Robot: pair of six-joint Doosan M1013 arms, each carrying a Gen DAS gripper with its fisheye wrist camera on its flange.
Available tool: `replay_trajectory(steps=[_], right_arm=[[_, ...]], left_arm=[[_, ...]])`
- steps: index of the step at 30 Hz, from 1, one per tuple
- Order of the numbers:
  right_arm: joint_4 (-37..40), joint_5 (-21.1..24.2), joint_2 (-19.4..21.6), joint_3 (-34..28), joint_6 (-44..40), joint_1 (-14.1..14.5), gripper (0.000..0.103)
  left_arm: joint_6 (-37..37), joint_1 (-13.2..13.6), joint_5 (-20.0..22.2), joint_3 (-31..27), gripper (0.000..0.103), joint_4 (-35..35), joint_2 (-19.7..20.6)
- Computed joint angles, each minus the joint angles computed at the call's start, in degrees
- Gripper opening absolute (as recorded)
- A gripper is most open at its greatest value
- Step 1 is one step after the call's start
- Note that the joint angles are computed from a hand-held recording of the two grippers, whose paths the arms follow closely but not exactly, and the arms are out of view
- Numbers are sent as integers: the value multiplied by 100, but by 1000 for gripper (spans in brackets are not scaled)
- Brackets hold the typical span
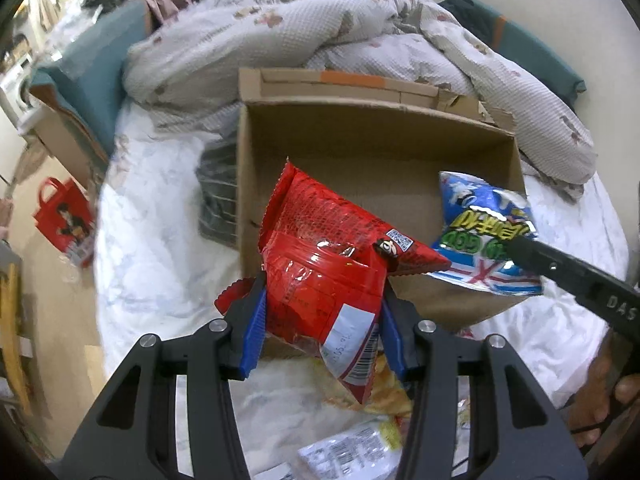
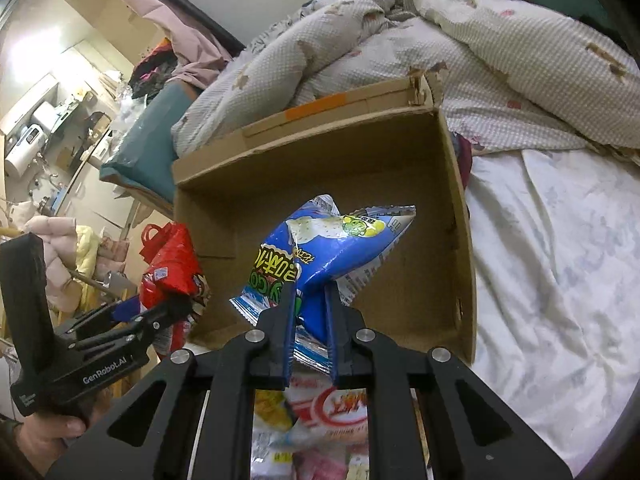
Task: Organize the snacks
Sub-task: 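Carry both bags into the cardboard box and open both tools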
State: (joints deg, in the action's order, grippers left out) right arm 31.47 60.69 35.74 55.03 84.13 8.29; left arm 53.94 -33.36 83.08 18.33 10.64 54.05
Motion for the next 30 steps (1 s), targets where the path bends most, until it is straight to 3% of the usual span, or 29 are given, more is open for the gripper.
replay_trajectory(steps=[13, 23, 30], right_arm=[[73, 114, 255, -150, 177, -71, 14], [154, 200, 295, -187, 174, -73, 14], [-24, 307, 347, -296, 205, -32, 18]], left_arm=[[175, 78, -312, 60, 46, -281, 110], [383, 11, -442, 38, 49, -61, 109], [391, -15, -496, 76, 63, 50, 81]])
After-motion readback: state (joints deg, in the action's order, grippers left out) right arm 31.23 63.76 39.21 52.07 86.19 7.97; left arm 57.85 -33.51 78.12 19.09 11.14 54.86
